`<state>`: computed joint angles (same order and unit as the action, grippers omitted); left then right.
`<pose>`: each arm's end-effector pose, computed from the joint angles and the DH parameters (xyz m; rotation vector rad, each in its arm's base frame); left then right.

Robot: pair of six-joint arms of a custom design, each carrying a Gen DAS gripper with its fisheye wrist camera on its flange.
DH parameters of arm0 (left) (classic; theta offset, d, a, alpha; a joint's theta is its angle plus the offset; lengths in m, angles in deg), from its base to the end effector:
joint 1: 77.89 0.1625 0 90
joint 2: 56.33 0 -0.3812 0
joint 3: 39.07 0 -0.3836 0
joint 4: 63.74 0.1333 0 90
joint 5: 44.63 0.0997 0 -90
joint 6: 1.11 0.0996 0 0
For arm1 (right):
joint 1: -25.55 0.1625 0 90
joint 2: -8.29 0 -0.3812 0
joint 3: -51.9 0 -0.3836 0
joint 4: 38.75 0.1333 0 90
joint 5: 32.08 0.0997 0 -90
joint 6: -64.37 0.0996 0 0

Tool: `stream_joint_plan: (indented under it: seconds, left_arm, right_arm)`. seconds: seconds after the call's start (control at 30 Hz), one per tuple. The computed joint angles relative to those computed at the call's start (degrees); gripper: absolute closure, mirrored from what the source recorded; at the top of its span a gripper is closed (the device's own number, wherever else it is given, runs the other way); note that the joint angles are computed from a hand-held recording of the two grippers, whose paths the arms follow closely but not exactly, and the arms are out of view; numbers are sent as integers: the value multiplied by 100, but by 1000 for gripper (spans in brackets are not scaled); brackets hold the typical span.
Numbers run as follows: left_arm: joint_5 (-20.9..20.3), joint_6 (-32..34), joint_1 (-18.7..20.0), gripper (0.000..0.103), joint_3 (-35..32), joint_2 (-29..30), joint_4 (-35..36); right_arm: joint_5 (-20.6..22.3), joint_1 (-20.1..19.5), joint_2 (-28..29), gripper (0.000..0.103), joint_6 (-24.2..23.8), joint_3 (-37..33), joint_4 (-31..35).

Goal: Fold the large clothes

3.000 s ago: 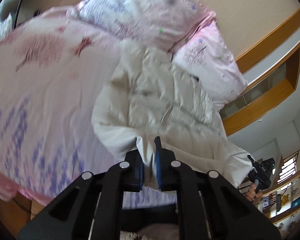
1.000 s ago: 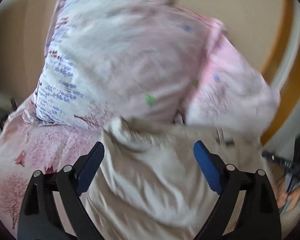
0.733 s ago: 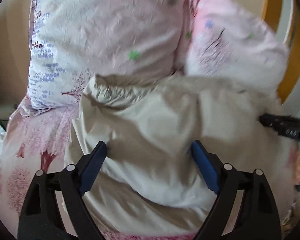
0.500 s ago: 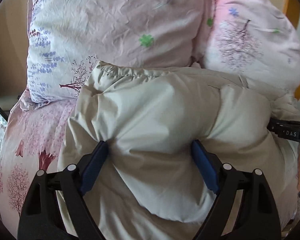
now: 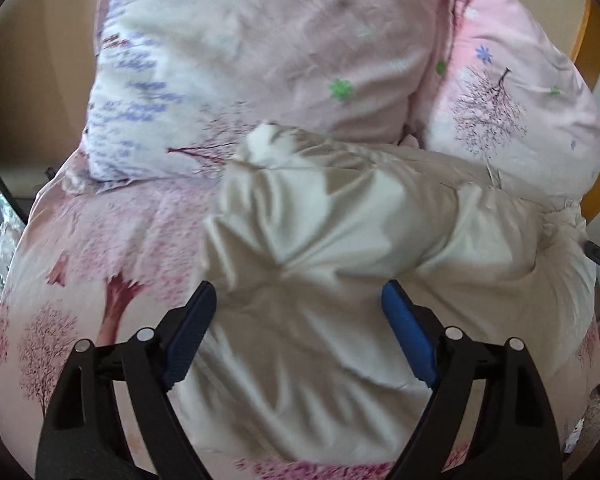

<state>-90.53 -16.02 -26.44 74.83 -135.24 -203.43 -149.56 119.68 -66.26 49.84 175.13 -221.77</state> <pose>-0.1545 -0.5190 0.2727 0.3790 2.4398 -0.7333 0.1223 -0.4803 0.2483 0.1561 -2.4535 0.9385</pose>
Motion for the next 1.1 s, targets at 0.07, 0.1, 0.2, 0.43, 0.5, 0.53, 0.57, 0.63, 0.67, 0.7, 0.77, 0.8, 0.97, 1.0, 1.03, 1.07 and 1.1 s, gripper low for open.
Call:
stream_joint_plan:
  seconds: [0.07,0.1,0.2,0.43,0.5,0.53,0.57,0.63,0.67,0.7,0.77,0.8,0.97,1.0,1.03,1.07,1.1]
  left_arm:
    - [167,8,6,18,0,31,95]
    - [249,-6,12,18,-24,90,160]
    - [403,2,91,18,-188,379,254]
    - [-295,-451,632,10,-504,574,331]
    - [-495,-412,692,13,-419,461,191]
    - [-580,-409,673,18,-307,309,173]
    - [-704,-412,664,20,-216,161,165]
    - [-895,-397,626,20,39,-225,88]
    - [-887,-380,591,20,146,-375,69]
    - [-851,-364,555,20,233,-497,81]
    - [-801,-348,496,20,375,-677,156]
    - [-782,-349,489,20,406,-695,231]
    - [-679,-257,647,17,370,-423,86]
    - [-678,-201,698,17,360,-384,4]
    - [-719,-236,701,18,406,-448,-32]
    - [-809,-261,700,19,469,-560,-59]
    - [-934,-263,704,19,555,-700,-101]
  right_arm:
    - [-194,-194,-160,59,41,134,-50]
    - [-298,-290,-161,59,148,135,12]
    - [-278,-735,-36,59,721,-86,801]
    - [-745,-706,779,54,633,-597,542]
    - [-701,-694,798,54,493,-559,346]
    - [-642,-666,747,54,469,-469,225]
    - [-436,-682,570,54,397,-248,1]
    - [-24,-752,155,54,357,180,-271]
    - [116,-775,-78,54,381,275,-254]
    - [254,-816,-298,54,408,487,-380]
    - [380,-869,-520,54,474,685,-333]
    - [358,-881,-550,54,530,730,-253]
    - [98,-851,-6,44,768,360,183]
    - [49,-803,15,43,812,314,247]
    - [31,-765,-60,40,901,323,325]
    - [143,-770,-172,36,937,398,303]
    - [345,-817,-302,26,927,514,212]
